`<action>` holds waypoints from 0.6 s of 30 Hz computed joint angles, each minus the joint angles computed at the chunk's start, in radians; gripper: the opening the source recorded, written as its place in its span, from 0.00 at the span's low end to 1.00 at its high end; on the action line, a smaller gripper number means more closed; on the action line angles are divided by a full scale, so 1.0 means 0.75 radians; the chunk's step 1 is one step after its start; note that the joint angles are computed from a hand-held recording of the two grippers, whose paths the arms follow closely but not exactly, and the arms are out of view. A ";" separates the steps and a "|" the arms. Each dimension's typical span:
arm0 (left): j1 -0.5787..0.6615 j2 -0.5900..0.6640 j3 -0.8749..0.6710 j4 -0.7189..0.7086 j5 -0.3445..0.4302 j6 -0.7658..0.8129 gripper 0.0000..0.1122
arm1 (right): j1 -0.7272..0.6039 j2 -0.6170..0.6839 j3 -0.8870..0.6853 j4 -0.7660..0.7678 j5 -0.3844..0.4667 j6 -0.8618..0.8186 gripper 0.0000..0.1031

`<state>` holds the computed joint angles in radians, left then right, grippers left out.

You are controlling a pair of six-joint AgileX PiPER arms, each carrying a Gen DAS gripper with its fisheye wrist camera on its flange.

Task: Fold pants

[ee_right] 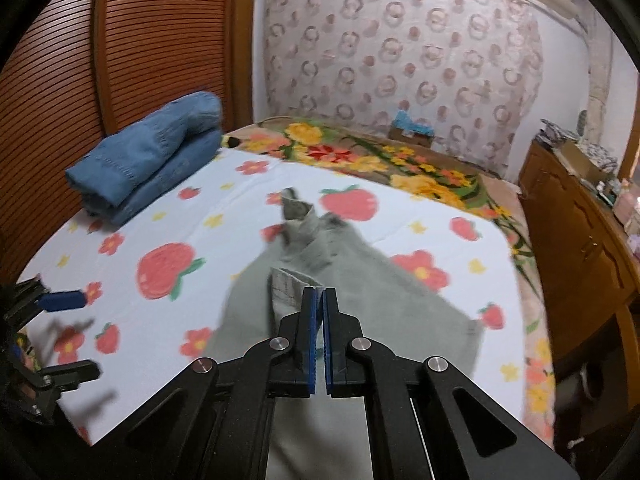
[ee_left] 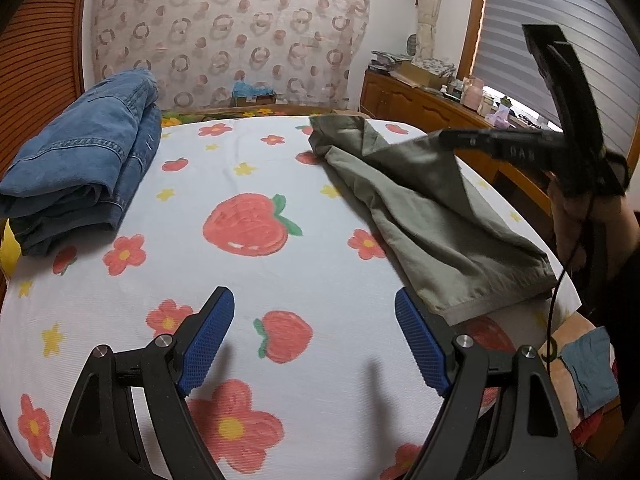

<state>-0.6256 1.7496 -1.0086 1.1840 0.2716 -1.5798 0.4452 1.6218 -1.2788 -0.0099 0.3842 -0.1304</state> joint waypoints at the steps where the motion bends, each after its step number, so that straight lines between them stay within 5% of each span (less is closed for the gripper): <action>1: 0.000 0.001 0.000 0.000 -0.002 -0.001 0.74 | -0.013 0.009 -0.018 -0.017 0.010 0.011 0.02; 18: -0.004 0.004 0.011 0.024 -0.008 -0.029 0.74 | -0.020 0.211 -0.271 -0.544 0.171 0.508 0.02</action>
<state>-0.6285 1.7527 -1.0004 1.2016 0.2659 -1.6012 0.4303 1.7802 -1.4823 -0.4181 0.5122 0.2510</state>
